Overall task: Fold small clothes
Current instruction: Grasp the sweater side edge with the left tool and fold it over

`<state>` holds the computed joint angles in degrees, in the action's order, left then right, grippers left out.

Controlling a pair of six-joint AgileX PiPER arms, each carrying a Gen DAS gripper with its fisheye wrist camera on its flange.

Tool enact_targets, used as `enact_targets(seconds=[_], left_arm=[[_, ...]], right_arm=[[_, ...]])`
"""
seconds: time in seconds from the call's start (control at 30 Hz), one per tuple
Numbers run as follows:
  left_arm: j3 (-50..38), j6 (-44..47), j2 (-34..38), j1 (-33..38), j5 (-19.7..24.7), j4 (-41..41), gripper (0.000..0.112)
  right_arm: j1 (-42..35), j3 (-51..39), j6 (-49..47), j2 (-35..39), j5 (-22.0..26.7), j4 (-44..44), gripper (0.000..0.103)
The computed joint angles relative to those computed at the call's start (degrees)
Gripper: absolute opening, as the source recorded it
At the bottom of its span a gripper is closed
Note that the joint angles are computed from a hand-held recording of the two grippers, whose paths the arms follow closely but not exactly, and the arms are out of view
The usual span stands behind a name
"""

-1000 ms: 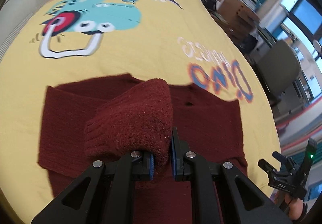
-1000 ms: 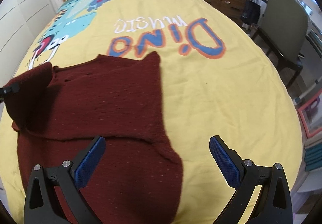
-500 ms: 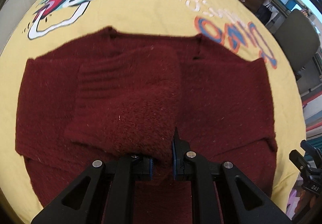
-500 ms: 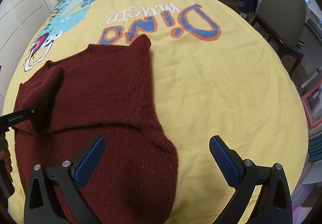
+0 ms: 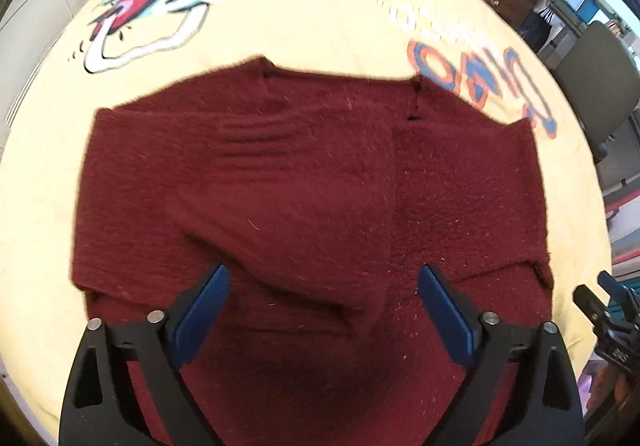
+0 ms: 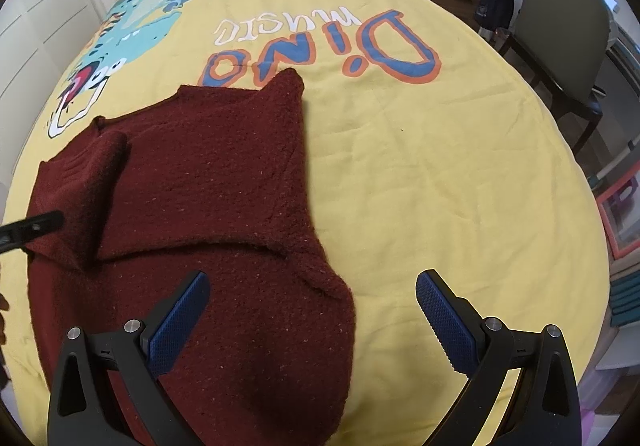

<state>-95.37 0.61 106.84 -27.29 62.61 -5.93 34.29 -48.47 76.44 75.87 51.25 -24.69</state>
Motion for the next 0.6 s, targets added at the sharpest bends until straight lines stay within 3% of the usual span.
enact_targets(seconds=[0.1,0.33,0.6], left_arm=[[-0.11,4.76,-2.34,3.72,1.28,-2.43,0.101],[1.17,13.55,-5.13,14.28,1.69,0.82,0.101],[8.46,16.37,-3.97,21.26,-4.89,3.53,0.100]], right_arm=[[0.80,-1.06,-0.11,0.76,0.45,-0.11,0.103],[2.57,-3.64,0.21,4.67,-0.95,0.10,0.103],[4.89,-7.50,-0.88,10.68,-3.38,1.30,0.103]])
